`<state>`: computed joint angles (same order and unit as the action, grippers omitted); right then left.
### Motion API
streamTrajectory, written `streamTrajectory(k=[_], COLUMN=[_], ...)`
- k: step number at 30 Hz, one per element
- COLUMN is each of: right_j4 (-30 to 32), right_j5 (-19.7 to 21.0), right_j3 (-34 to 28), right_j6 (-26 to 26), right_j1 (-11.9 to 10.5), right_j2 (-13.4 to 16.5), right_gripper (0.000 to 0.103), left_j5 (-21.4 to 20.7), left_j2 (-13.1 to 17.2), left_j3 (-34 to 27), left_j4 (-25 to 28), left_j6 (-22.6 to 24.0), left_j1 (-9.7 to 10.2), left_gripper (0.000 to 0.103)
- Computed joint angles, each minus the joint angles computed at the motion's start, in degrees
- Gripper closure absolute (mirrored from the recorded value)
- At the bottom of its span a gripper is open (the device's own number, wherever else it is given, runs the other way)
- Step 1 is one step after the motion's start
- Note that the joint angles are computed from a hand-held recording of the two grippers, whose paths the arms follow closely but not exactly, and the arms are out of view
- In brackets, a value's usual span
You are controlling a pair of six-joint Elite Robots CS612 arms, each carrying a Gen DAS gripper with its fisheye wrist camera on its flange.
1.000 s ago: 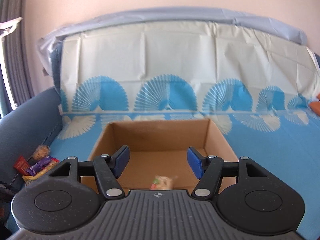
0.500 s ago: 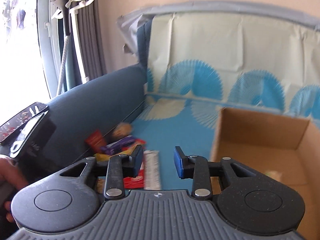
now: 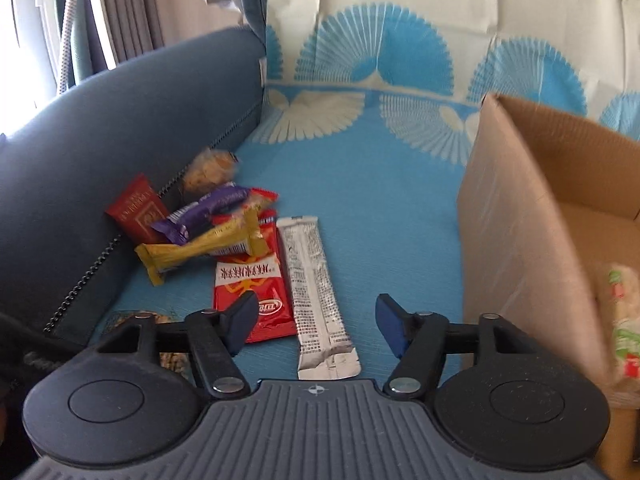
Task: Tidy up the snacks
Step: 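Grasp the silver stick pack with the right tool while the left tool grasps the granola bag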
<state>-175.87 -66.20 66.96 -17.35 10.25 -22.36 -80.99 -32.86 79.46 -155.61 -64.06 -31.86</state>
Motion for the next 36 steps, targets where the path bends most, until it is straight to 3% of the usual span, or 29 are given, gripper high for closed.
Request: streamTrajectory(k=[6,8,9,12,18,21,27,31,36], right_j4=[8.6,7.7,8.1,8.3,7.2,5.6,7.0,7.3,10.0], right_j5=[-3.3,-3.1,-2.3,-0.8,-1.2,-2.4,-5.5,-4.5,-3.4], right_j3=[-5.4,-5.1,-5.1,-4.3,-1.0,2.3,8.6,12.4,13.4], right_j6=[-0.6,-1.6,-2.4,-3.6,-4.3,-7.0,-6.0,-7.5,-7.0], right_j1=[0.6,0.6,0.5,0.2,-0.1,0.1,0.1,-0.8,-1.5], right_j2=[2.7,2.8,2.7,2.1,0.1,-1.8,-6.2,-8.4,-8.7], right_gripper=[0.038,0.053,0.065,0.071,0.072,0.072,0.072,0.072,0.070], left_j5=[0.3,0.4,0.5,0.7,0.9,1.0,-0.3,-1.3,-2.4], left_j2=[0.0,0.0,0.0,0.0,-0.3,-0.6,-0.6,-0.5,-0.1], left_j3=[0.0,0.0,0.1,0.0,1.2,1.8,1.6,1.4,0.5], left_j4=[0.0,-0.1,-0.1,-0.1,-2.0,-2.9,-2.4,-2.1,-1.8], left_j6=[-0.1,-0.2,-0.3,-0.6,-0.9,-1.0,-0.3,0.2,3.0], left_j1=[-0.04,-0.07,-0.13,-0.22,-0.31,-0.36,-0.15,-0.09,-0.06], left_gripper=[0.018,0.018,0.018,0.018,0.018,0.019,0.019,0.019,0.019])
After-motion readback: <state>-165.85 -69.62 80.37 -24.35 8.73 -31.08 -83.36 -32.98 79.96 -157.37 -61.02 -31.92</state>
